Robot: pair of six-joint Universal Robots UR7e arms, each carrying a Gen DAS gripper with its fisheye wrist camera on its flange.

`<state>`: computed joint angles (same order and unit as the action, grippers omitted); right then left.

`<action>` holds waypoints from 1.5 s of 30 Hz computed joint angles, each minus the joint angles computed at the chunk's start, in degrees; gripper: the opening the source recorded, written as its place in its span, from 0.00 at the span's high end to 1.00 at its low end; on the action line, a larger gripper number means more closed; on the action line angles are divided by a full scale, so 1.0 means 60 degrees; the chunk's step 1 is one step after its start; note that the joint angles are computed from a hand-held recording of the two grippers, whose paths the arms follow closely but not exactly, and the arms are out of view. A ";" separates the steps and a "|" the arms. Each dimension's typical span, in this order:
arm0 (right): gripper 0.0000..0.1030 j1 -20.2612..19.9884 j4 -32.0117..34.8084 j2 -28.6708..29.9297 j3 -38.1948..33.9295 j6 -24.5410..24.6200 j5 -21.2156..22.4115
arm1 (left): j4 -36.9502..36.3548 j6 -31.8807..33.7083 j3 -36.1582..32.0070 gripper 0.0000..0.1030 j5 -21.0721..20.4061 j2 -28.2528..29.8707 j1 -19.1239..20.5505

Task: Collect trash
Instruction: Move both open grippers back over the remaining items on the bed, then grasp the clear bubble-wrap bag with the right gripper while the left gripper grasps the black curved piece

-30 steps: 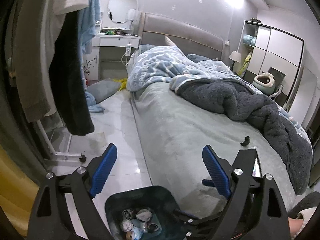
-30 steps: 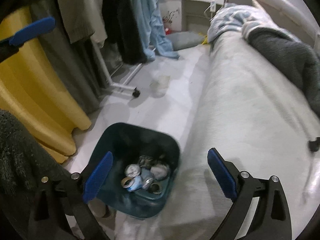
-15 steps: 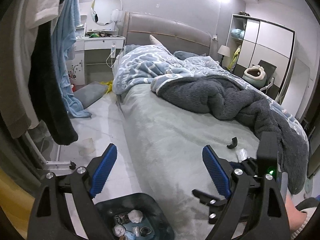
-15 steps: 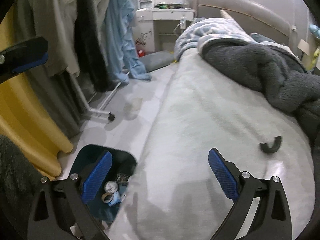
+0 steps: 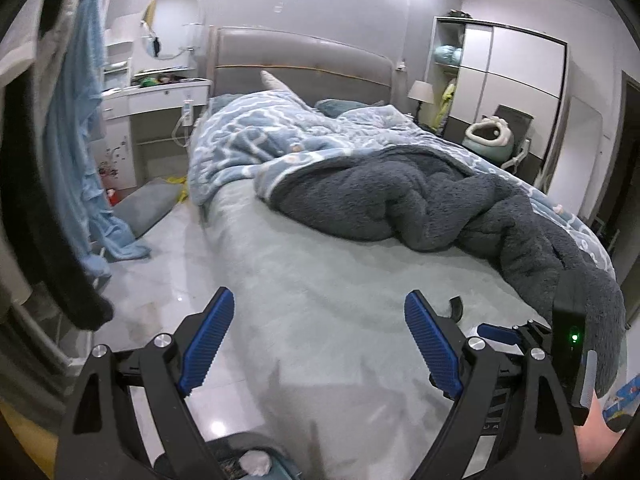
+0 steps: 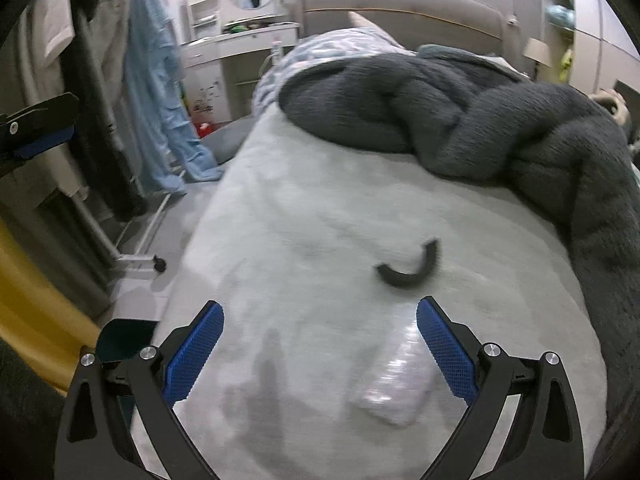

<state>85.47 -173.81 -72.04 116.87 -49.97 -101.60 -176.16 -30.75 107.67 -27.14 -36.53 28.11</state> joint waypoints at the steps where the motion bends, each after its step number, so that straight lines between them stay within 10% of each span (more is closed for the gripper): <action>1: 0.05 -0.0082 -0.0062 -0.0028 0.0021 0.0041 -0.0025 | -0.0201 0.0282 -0.0169 0.14 -0.0123 0.0148 0.0071; 11: 0.06 -0.0789 0.0240 -0.0378 0.0054 0.0620 0.0088 | -0.1642 0.2901 -0.1734 0.16 -0.1662 0.1559 0.0779; 22: 0.53 -0.1057 0.1050 -0.0567 -0.0120 0.0834 0.0626 | -0.1046 0.3433 -0.2848 0.21 -0.2611 0.2429 0.1386; 45: 0.56 -0.2061 0.1997 -0.1493 -0.0587 0.0988 0.1813 | 0.0593 0.4241 -0.5297 0.43 -0.3864 0.4159 0.1748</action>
<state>73.10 -161.83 -81.00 113.35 -44.05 -90.72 -172.60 -5.30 75.89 -50.33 -11.57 38.59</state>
